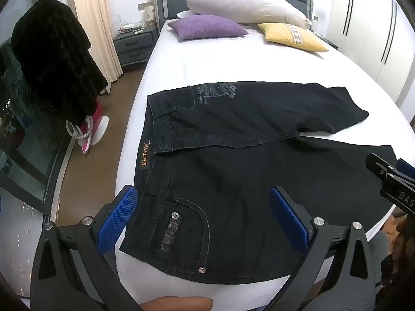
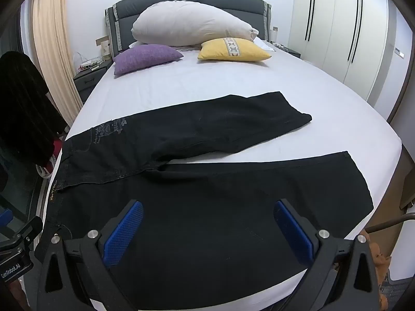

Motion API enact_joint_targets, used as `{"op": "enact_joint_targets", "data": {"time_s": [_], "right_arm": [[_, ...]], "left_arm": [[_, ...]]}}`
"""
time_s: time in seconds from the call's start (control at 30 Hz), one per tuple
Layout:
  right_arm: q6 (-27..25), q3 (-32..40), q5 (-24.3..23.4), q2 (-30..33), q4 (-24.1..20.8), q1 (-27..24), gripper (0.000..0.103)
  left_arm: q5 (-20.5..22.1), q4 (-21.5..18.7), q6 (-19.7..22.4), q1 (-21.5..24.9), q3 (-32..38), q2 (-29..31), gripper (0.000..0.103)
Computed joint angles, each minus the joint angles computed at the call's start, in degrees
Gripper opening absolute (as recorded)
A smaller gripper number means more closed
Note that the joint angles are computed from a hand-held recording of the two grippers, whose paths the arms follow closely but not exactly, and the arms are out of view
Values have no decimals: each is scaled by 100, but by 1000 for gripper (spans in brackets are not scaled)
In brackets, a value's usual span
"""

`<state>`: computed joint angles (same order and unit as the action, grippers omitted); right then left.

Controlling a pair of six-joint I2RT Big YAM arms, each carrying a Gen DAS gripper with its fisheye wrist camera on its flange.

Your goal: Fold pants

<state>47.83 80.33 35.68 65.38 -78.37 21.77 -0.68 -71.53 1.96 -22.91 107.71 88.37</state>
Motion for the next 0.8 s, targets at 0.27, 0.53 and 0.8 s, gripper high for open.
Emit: {"op": "enact_joint_targets", "data": {"time_s": [0.27,0.53,0.8], "right_arm": [[43,118,50,75,-140,111,103],[-38,54,-24,73,-35,76,103],[-41,57,-12,73,-34,87,103]], "left_arm": [[52,1,-24,9,2,5,103],[49,-14,-21,11,15,15,103],[41,-70,-32,0,77,22,103]]}}
